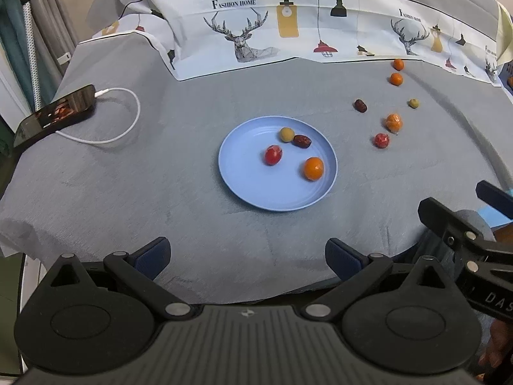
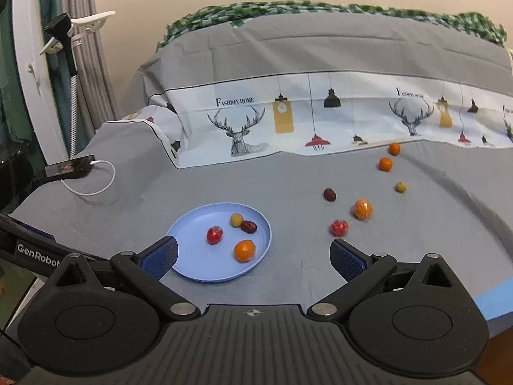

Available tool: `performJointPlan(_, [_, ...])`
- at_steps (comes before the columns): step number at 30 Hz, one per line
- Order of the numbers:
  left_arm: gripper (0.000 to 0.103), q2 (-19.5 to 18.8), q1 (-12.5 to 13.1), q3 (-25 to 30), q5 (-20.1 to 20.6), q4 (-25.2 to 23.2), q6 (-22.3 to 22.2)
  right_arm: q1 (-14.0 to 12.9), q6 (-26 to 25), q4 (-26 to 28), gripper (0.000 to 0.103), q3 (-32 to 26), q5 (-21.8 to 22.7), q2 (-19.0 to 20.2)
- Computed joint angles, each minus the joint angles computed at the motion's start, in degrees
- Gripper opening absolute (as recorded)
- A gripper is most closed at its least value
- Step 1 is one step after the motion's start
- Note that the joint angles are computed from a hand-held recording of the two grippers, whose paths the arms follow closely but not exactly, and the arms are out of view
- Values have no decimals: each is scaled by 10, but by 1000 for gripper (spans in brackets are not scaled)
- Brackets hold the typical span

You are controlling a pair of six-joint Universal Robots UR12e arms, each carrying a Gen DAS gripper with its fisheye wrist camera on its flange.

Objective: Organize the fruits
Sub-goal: 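Lift both tools away from the plate toward the remaining fruits, then grasp a red date with the left tool while the right tool grasps a tangerine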

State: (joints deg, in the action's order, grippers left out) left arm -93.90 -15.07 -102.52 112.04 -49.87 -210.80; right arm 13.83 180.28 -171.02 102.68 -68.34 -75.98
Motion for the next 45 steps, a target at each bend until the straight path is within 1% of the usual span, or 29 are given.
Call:
performJointPlan(7, [103,-24,2,29,-15,-2,9,-12,31,-10,101,-7,-13,10])
performJointPlan(11, [103,-51,4,60,-20,-1,20,-24,41,-9,101,-21,-39,23])
performJointPlan(13, [103,-69,7,81,-24,0,27,-31,46,-10,101,-34,-58,34])
performJointPlan(16, [103,-103,10,120,-18,3,29,-41,52,-13,101,-57,-83,56])
performJointPlan(20, [103,-160,16,183,-15,23,25,-52,52,-14,101,-111,-115,102])
performJointPlan(22, [103,-196,19,226,-16,8,25,-55,44,-5,102,-148,-128,131])
performJointPlan(24, [103,-231,26,268,-38,-5,23,-61,44,23,102,-191,-119,163])
performJointPlan(26, [103,-268,31,313,-45,-30,5,-63,55,55,102,-234,-119,196])
performJointPlan(28, [103,-302,33,348,-44,-33,-6,-64,60,73,102,-279,-118,232])
performJointPlan(31, [103,-348,38,395,-55,-44,7,-64,53,107,102,-359,-117,292])
performJointPlan(34, [103,-387,38,434,-49,-54,22,-60,34,147,102,-448,-115,355])
performJointPlan(36, [103,-407,35,453,-32,-63,31,-58,35,179,102,-503,-115,391])
performJointPlan(37, [103,-416,34,461,-29,-63,42,-57,37,199,102,-529,-118,407])
performJointPlan(41, [103,-441,36,488,-41,-84,67,-50,41,267,102,-622,-134,465])
performJointPlan(43, [103,-449,37,496,-45,-91,71,-47,30,298,102,-665,-139,490])
performJointPlan(44, [103,-453,39,501,-50,-100,70,-45,27,317,102,-690,-145,504])
performJointPlan(45, [103,-453,40,499,-54,-100,65,-42,27,334,102,-711,-156,516])
